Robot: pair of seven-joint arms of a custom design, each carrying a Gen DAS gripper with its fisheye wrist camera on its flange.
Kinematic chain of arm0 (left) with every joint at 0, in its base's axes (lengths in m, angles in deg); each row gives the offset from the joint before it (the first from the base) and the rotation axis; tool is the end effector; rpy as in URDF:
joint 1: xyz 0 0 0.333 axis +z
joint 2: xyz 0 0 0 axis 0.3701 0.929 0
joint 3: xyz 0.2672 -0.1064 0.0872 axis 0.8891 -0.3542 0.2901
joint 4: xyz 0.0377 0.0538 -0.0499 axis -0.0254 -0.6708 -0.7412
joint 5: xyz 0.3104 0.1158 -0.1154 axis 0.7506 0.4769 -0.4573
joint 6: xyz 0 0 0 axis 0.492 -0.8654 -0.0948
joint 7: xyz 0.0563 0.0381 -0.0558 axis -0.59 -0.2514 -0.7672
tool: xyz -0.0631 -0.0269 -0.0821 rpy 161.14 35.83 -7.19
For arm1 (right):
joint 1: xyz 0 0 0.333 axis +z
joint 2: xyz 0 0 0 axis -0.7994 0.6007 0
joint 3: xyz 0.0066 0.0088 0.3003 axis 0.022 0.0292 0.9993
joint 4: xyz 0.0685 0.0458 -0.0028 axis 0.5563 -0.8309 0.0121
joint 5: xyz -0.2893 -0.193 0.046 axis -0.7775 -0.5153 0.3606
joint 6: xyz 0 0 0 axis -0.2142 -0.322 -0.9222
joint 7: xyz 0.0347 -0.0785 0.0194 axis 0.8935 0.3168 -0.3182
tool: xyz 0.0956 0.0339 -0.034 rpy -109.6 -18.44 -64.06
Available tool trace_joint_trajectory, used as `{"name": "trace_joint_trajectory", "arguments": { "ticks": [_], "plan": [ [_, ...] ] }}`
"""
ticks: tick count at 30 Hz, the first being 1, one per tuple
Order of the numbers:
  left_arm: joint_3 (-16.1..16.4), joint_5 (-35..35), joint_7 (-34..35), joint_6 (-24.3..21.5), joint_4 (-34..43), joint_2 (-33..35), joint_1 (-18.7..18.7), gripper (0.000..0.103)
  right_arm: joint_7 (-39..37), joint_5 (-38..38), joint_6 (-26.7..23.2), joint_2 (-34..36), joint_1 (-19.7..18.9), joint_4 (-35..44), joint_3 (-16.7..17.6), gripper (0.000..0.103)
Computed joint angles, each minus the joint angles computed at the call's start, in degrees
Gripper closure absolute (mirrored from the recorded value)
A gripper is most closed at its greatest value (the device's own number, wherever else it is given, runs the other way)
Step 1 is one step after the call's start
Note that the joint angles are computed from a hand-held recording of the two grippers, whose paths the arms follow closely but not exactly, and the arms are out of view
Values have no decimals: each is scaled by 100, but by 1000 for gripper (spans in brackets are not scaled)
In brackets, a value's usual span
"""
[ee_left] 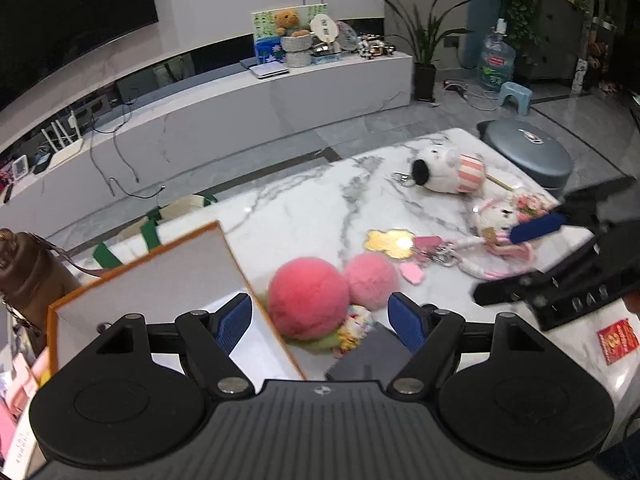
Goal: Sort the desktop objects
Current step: 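Move both tools back to the table and grasp the pink pompom with the left gripper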
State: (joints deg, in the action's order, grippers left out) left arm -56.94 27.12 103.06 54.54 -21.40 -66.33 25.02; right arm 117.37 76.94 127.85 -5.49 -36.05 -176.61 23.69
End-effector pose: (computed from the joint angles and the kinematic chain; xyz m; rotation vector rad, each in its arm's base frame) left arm 0.5986 -0.0337 0.6296 -1.1463 2.3527 -0.8192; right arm 0.5123 0.2026 0.6174 -1.8266 1.7300 -0.4553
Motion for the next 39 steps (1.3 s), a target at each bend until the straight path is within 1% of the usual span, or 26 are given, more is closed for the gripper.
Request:
{"name": "trace_joint_trajectory", "arguments": {
  "ticks": [3,9,11,14,17,18,19,21,23,24,25,27,28,29,30,31,32,33,34,38,39],
  "plan": [
    [37,348,-353,-109,503,361,-34,14,55,-134,-32,0,-28,-52,-9,18],
    [3,579,-974,-752,1683,1133,33,14,281,-365,27,27,-100,-123,-37,17],
    [-36,726,-1042,-816,1860,1280,-17,14,468,-445,123,79,-132,-134,-49,18],
    [-75,1135,-930,-758,1956,1439,-197,14,511,-469,163,232,-148,-56,-57,18],
    [-80,1761,-631,-1001,2282,1727,-474,14,464,-476,72,402,-147,93,-57,18],
    [-77,1926,-514,-893,2215,1739,-553,14,470,-498,53,444,-149,134,-60,18],
    [-42,2129,-502,-889,2235,1793,-654,14,479,-507,46,468,-153,159,-65,18],
    [26,2462,-574,-1084,2458,2017,-826,14,529,-521,66,475,-163,164,-76,18],
    [40,2578,-597,-1194,2569,2176,-887,14,551,-511,86,479,-176,166,-86,18],
    [73,2679,-635,-1057,2455,2165,-924,11,564,-515,89,492,-180,175,-88,18],
    [124,2888,-629,-688,2140,2055,-988,11,553,-503,84,510,-183,191,-88,18],
    [208,3256,-696,-273,1749,1922,-1103,10,498,-466,77,563,-186,236,-84,18],
    [201,3299,-694,-249,1712,1913,-1105,10,464,-449,69,584,-186,257,-82,18],
    [153,3241,-644,-362,1765,1939,-1077,11,449,-445,71,597,-186,268,-82,17],
    [111,3135,-614,-694,2018,2064,-1060,12,442,-442,74,606,-188,276,-84,18],
    [74,3045,-571,-885,2135,2132,-1036,13,434,-426,90,608,-194,272,-89,18],
    [54,3057,-486,-848,2052,2104,-1037,13,444,-416,117,601,-202,255,-96,18],
    [111,3256,-494,-662,1827,2017,-1121,17,457,-413,130,590,-210,238,-102,17],
    [142,3371,-527,-513,1696,1963,-1163,19,477,-421,142,572,-216,212,-107,17],
    [140,3428,-523,-579,1766,2012,-1179,20,517,-427,153,500,-245,105,-123,17],
    [138,3432,-503,-621,1821,2043,-1180,25,516,-425,141,490,-251,91,-125,17]
  ]
}}
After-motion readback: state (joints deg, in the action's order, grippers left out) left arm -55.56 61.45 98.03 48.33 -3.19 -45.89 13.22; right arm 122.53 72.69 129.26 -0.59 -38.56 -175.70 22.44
